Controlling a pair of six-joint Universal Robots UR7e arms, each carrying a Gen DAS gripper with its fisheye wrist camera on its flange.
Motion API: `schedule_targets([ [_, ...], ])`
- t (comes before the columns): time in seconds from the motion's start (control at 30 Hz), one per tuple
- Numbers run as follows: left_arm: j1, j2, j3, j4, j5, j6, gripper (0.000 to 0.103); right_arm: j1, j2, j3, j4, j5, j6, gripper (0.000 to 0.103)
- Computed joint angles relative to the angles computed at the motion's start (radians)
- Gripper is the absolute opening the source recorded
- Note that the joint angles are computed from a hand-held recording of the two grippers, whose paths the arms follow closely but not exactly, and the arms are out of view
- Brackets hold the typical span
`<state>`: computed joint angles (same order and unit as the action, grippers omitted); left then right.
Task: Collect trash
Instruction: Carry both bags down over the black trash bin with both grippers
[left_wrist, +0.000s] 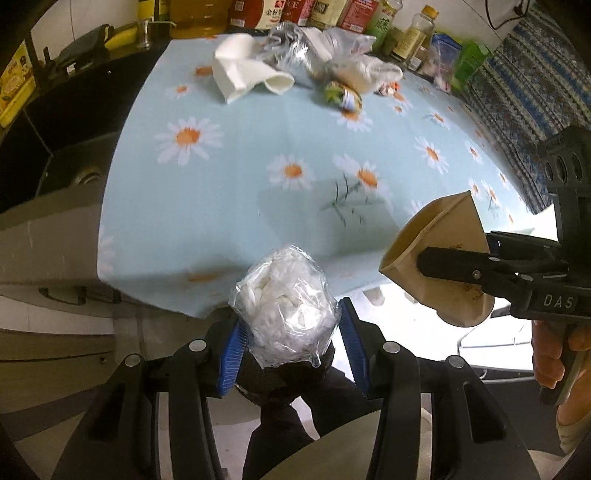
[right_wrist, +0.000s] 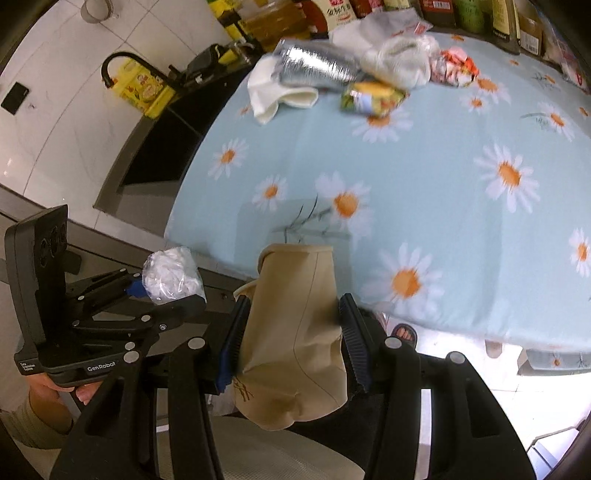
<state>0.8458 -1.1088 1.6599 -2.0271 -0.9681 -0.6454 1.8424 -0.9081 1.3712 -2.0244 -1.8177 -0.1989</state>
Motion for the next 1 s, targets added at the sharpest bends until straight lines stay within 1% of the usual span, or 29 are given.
schedule_targets([
  [0.23,0.020,-0.035,0.084,-0.021,-0.055,-0.003,0.046,0.006,-0.026,0.080,-0.031,-0.011,0.030,0.050],
  [0.4,0.025,-0.045,0.118,-0.023,-0.082,-0.001,0.046,0.005,-0.038,0.120,-0.041,-0.014,0.052,0.050],
  [0.7,0.039,-0.030,0.142,-0.018,-0.134,-0.002,0.047,-0.008,-0.039,0.161,-0.044,-0.030,0.073,0.051],
  [0.93,0.052,-0.023,0.142,-0.009,-0.174,-0.014,0.048,-0.016,-0.030,0.163,-0.040,-0.017,0.091,0.051],
  [0.97,0.053,-0.020,0.140,-0.005,-0.176,-0.017,0.049,-0.017,-0.028,0.162,-0.042,-0.009,0.099,0.052],
  [1.0,0.053,-0.021,0.142,0.000,-0.176,-0.020,0.057,-0.019,-0.029,0.162,-0.040,-0.006,0.107,0.054],
])
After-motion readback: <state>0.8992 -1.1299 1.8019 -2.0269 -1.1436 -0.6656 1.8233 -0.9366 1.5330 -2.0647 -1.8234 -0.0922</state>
